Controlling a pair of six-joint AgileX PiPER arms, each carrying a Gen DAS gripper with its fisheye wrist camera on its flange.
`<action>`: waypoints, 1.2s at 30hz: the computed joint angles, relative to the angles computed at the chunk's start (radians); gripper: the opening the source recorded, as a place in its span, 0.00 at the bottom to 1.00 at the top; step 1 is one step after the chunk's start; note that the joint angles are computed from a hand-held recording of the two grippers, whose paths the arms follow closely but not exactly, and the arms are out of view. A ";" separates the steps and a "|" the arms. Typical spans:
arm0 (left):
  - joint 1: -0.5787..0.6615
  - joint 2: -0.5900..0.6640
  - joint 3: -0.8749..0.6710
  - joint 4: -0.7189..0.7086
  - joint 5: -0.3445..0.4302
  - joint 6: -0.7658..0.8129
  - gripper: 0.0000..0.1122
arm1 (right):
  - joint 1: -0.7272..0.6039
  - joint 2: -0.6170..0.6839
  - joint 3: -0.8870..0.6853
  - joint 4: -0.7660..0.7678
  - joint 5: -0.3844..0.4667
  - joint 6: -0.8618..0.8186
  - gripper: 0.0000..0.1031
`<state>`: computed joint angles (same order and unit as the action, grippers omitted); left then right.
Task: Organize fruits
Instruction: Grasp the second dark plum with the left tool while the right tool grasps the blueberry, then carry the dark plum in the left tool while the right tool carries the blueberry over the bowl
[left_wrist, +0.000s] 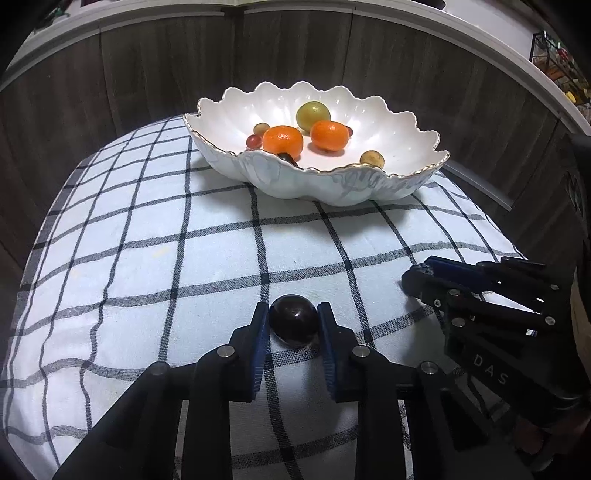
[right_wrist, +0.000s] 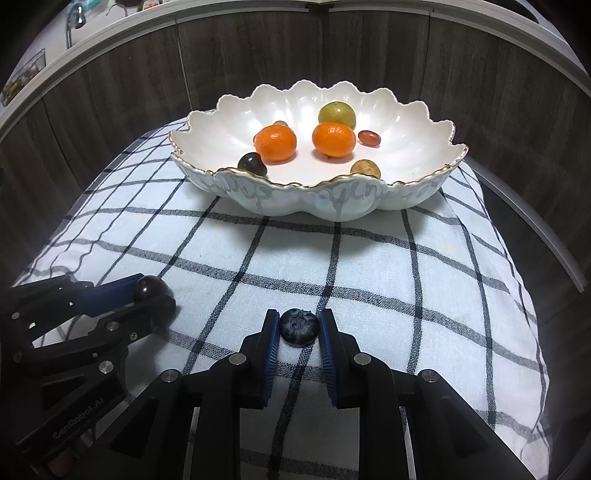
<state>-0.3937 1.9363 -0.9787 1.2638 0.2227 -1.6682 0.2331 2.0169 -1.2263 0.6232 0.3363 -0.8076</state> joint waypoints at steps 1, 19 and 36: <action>-0.002 -0.004 0.002 0.006 0.003 -0.005 0.23 | -0.002 -0.002 0.001 0.001 0.001 0.000 0.22; -0.029 -0.076 0.014 0.034 0.068 -0.016 0.23 | -0.006 -0.081 0.031 0.047 -0.006 -0.041 0.22; -0.019 -0.111 -0.085 -0.201 0.110 0.284 0.23 | -0.026 -0.111 -0.029 0.004 0.012 0.027 0.22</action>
<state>-0.4124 1.8251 -1.0642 1.0630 0.3330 -1.3839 0.2070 1.9063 -1.2558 0.6269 0.3482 -0.7801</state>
